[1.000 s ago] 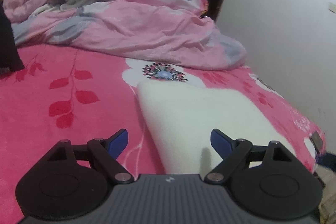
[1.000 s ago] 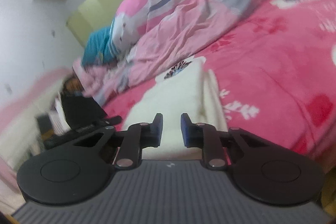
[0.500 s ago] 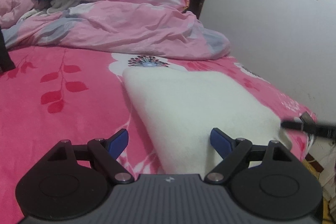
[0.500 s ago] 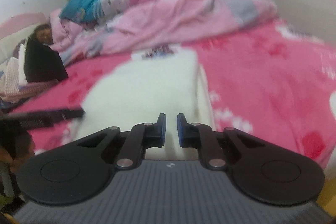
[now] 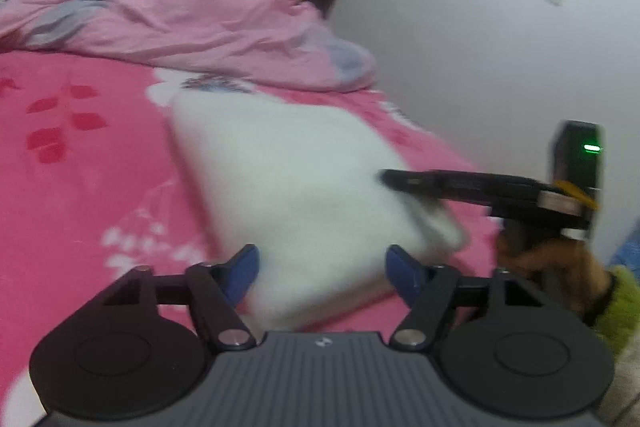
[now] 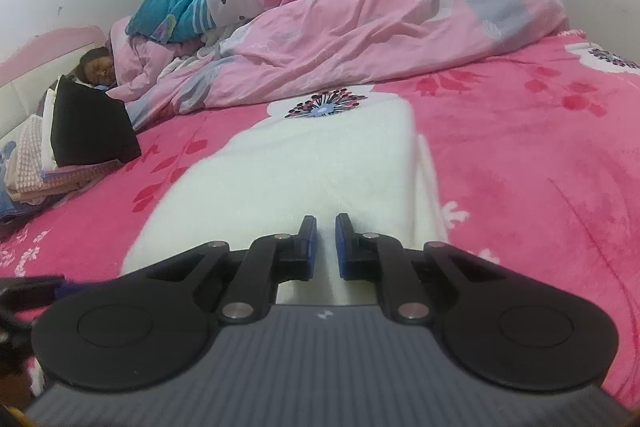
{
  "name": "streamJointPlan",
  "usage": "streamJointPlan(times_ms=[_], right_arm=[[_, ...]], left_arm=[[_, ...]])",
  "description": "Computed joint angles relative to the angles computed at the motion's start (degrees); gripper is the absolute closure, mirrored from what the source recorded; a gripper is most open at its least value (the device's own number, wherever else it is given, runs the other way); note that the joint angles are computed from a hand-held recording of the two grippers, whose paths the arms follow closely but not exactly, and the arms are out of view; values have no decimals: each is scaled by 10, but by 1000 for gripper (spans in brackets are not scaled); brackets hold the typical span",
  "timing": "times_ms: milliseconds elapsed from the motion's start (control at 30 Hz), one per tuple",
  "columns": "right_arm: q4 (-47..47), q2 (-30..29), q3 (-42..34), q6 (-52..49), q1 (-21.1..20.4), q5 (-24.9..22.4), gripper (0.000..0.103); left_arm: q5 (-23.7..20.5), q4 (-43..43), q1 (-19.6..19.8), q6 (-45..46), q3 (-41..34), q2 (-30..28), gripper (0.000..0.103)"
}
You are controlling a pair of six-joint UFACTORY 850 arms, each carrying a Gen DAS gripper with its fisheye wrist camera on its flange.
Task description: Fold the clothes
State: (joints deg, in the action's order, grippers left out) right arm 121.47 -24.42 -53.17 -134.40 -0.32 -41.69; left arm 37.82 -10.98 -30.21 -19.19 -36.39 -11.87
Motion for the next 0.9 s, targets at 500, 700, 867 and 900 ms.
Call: streamJointPlan(times_ms=[500, 700, 867, 900], right_arm=[[-4, -5, -4, 5, 1, 2, 95], [-9, -10, -9, 3, -3, -2, 95], [-12, -12, -10, 8, -5, -8, 95], [-13, -13, -10, 8, -6, -10, 95]], left_arm=[[-58, -322, 33, 210, -34, -6, 51], [-197, -397, 100, 250, -141, -78, 67], [-244, -543, 74, 476, -183, -95, 103], [-249, -599, 65, 536, -183, -95, 103]])
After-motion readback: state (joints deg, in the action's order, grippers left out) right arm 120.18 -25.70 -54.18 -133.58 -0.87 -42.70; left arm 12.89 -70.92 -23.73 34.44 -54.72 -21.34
